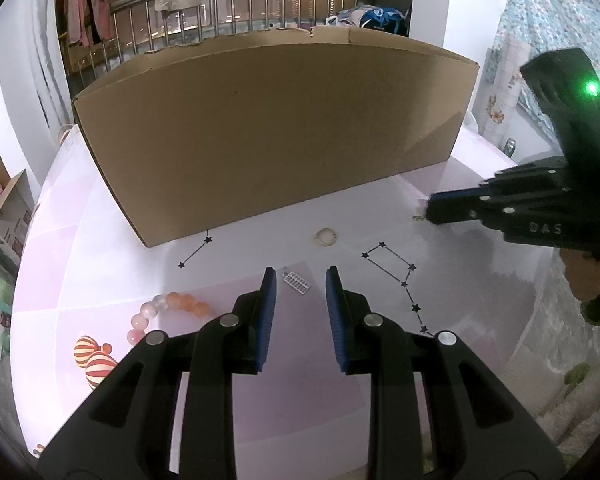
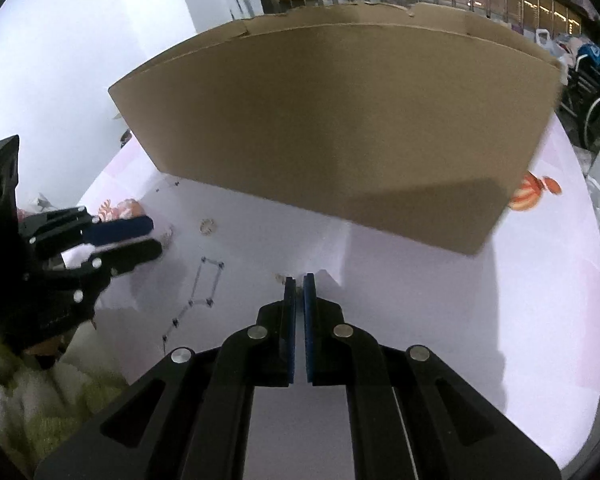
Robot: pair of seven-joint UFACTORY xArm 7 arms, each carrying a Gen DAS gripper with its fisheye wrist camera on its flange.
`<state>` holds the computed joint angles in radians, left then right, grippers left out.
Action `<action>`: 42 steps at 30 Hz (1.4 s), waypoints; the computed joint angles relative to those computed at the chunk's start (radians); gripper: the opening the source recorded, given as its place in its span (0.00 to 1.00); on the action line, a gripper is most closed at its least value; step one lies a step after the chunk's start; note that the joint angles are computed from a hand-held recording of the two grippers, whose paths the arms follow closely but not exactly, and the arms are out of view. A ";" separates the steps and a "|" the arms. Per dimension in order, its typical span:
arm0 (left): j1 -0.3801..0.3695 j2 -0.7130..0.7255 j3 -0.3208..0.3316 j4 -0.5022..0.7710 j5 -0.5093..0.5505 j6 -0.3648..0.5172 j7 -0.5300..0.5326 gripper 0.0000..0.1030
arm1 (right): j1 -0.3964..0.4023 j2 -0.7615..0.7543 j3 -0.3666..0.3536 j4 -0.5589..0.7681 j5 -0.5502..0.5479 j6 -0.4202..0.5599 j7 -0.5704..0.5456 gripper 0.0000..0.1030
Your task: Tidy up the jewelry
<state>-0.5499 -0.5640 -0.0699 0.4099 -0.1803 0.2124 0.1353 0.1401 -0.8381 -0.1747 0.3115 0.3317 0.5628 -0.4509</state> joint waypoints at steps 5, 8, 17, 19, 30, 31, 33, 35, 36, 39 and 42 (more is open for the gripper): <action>0.002 -0.002 -0.004 0.000 0.003 -0.004 -0.009 0.23 | 0.018 -0.016 -0.017 -0.006 0.026 -0.015 -0.010 0.04; -0.006 -0.001 0.004 -0.002 -0.002 -0.010 -0.007 0.23 | -0.005 -0.064 -0.025 -0.019 0.022 0.013 -0.008 0.05; -0.011 0.000 -0.001 -0.005 -0.003 -0.019 -0.014 0.23 | -0.017 -0.088 0.001 -0.057 0.015 0.002 0.026 0.15; -0.011 0.001 0.001 -0.004 -0.002 -0.019 -0.016 0.23 | 0.005 -0.070 0.002 -0.057 0.021 -0.030 0.027 0.20; -0.007 0.004 -0.005 -0.003 0.003 -0.017 -0.032 0.23 | 0.050 -0.041 0.043 -0.087 -0.031 -0.174 0.037 0.15; -0.007 0.004 -0.005 -0.003 0.003 -0.017 -0.033 0.23 | 0.051 -0.040 0.041 -0.089 -0.039 -0.179 0.039 0.13; -0.007 0.004 -0.005 -0.003 0.005 -0.017 -0.034 0.23 | 0.053 -0.040 0.031 -0.089 -0.052 -0.183 0.036 0.10; -0.008 0.004 -0.004 -0.003 0.006 -0.018 -0.033 0.23 | 0.058 -0.038 0.021 -0.090 -0.063 -0.189 0.026 0.08; -0.009 0.004 -0.004 -0.003 0.006 -0.018 -0.033 0.23 | 0.063 -0.037 0.012 -0.089 -0.066 -0.189 0.017 0.06; -0.011 0.007 0.001 -0.003 0.006 -0.021 -0.029 0.23 | 0.074 -0.035 -0.017 -0.082 -0.065 -0.181 -0.012 0.04; -0.009 0.007 -0.002 -0.003 0.007 -0.021 -0.030 0.23 | 0.090 -0.035 -0.067 -0.067 -0.035 -0.153 -0.046 0.03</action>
<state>-0.5590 -0.5574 -0.0714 0.4068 -0.1737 0.1918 0.1049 0.2304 -0.8734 -0.2421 0.2446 0.2971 0.4101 -0.4965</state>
